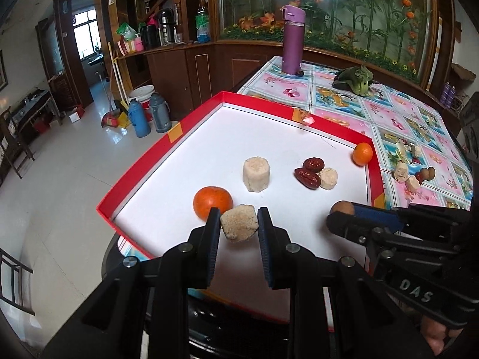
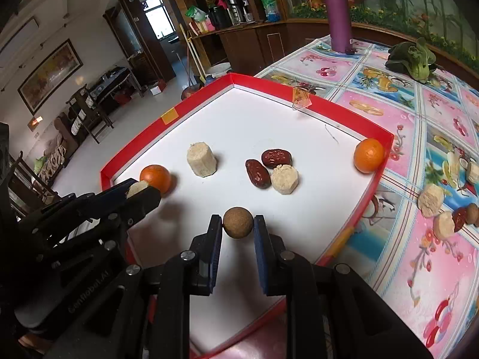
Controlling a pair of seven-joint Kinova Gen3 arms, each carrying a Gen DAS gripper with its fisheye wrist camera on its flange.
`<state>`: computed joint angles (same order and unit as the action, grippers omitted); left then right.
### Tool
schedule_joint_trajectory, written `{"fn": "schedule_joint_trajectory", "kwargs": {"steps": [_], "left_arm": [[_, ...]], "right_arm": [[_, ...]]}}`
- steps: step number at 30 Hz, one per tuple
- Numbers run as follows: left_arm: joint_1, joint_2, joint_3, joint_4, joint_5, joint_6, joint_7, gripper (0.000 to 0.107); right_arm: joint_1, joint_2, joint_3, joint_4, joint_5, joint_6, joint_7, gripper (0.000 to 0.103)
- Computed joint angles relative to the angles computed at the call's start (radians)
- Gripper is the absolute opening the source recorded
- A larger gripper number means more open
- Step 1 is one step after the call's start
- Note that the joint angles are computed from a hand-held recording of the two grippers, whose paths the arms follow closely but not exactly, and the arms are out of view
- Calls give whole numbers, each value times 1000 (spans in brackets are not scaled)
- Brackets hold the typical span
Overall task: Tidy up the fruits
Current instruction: 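Carry the brown ball and white chunk into the tray and open both tools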
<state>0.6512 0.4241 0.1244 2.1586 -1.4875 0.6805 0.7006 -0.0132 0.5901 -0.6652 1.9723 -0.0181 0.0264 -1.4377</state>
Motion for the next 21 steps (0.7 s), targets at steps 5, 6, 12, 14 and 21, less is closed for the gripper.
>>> {"fn": "schedule_joint_trajectory", "kwargs": {"steps": [5, 6, 12, 14, 21], "left_arm": [[-4, 19, -9, -30, 38, 1, -53, 27], [-3, 25, -13, -35, 46, 1, -63, 27], [12, 44, -40, -72, 89, 23, -125, 27], [14, 46, -49, -83, 100, 21, -142, 27], [28, 61, -72, -123, 142, 20, -201, 27]], "right_arm": [[-20, 25, 20, -51, -19, 58, 11, 20], [-26, 26, 29, -56, -28, 63, 15, 20], [-47, 32, 58, -82, -73, 79, 48, 20], [-33, 42, 47, -95, -84, 93, 61, 20], [-23, 39, 42, -100, -116, 117, 110, 21]]}}
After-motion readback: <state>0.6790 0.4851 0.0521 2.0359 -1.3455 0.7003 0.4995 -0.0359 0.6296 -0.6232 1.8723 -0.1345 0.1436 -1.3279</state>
